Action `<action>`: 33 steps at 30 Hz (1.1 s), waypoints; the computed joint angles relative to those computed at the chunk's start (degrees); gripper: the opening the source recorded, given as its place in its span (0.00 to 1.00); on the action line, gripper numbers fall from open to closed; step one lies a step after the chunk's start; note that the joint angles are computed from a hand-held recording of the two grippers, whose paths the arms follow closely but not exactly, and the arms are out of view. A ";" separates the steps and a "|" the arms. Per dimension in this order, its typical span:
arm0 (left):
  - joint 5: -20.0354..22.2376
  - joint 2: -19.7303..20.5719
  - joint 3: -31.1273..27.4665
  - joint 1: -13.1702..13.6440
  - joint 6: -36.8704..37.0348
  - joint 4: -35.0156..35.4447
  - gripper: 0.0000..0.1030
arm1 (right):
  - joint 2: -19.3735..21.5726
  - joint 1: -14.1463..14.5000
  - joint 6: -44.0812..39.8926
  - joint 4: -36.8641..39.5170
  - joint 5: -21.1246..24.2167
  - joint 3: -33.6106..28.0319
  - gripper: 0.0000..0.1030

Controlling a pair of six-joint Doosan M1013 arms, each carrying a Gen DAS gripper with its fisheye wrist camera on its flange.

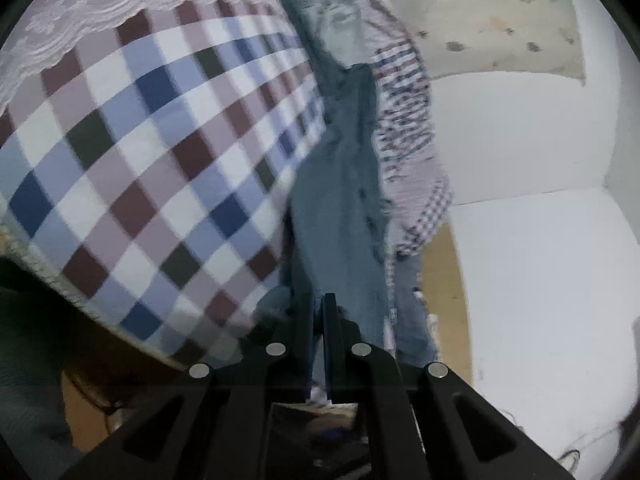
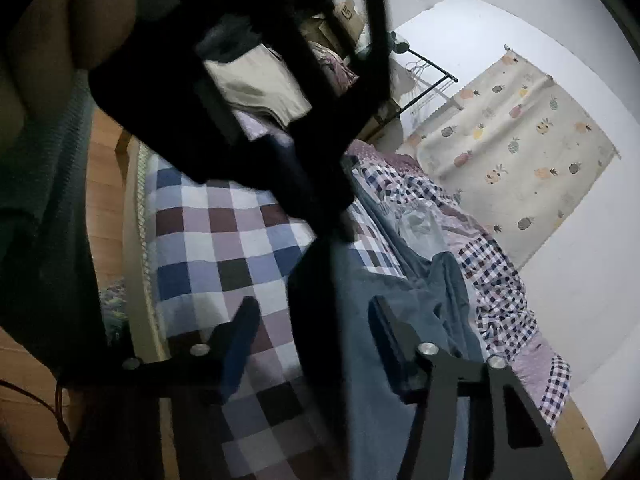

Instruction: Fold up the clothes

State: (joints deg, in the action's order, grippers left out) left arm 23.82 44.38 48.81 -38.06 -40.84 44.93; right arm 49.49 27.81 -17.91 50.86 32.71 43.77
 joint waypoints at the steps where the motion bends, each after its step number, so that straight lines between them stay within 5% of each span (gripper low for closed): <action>1: -0.95 0.06 0.02 0.04 -0.95 1.42 0.02 | 0.31 -0.04 1.09 -0.27 0.38 -0.67 0.39; 3: -1.95 0.15 0.05 0.10 -2.10 2.98 0.02 | 1.15 -0.15 5.85 -2.75 2.18 -2.99 0.16; 9: -2.17 0.21 0.50 0.07 -10.82 10.19 0.06 | 4.29 -1.01 19.11 -7.65 9.84 -11.58 0.06; 12: -0.34 0.26 0.07 -0.20 -9.79 9.36 0.34 | 6.31 -1.45 24.31 -8.64 14.31 -16.51 0.05; 13: 0.11 0.40 -0.21 -0.21 -8.61 7.89 0.53 | 6.94 -1.59 25.75 -8.77 15.75 -18.03 0.05; 15: 0.52 0.68 -0.67 -0.20 -7.07 6.05 0.59 | 7.84 -1.77 27.82 -8.84 18.11 -20.24 0.04; 23: 0.57 1.40 -2.19 0.03 -0.89 2.50 0.59 | 5.73 -1.78 25.56 -7.45 17.27 -16.06 0.04; 29: 6.10 3.59 -8.53 0.05 17.68 -7.98 0.57 | 4.25 -1.63 20.60 -6.61 15.51 -12.74 0.04; 30: 7.54 4.14 -9.94 0.11 21.24 -10.65 0.54 | 4.09 -1.61 19.95 -6.46 15.26 -12.41 0.04; 33: 11.98 5.62 -13.63 0.22 28.76 -16.24 0.14 | 3.63 -1.62 19.32 -6.10 14.73 -11.62 0.04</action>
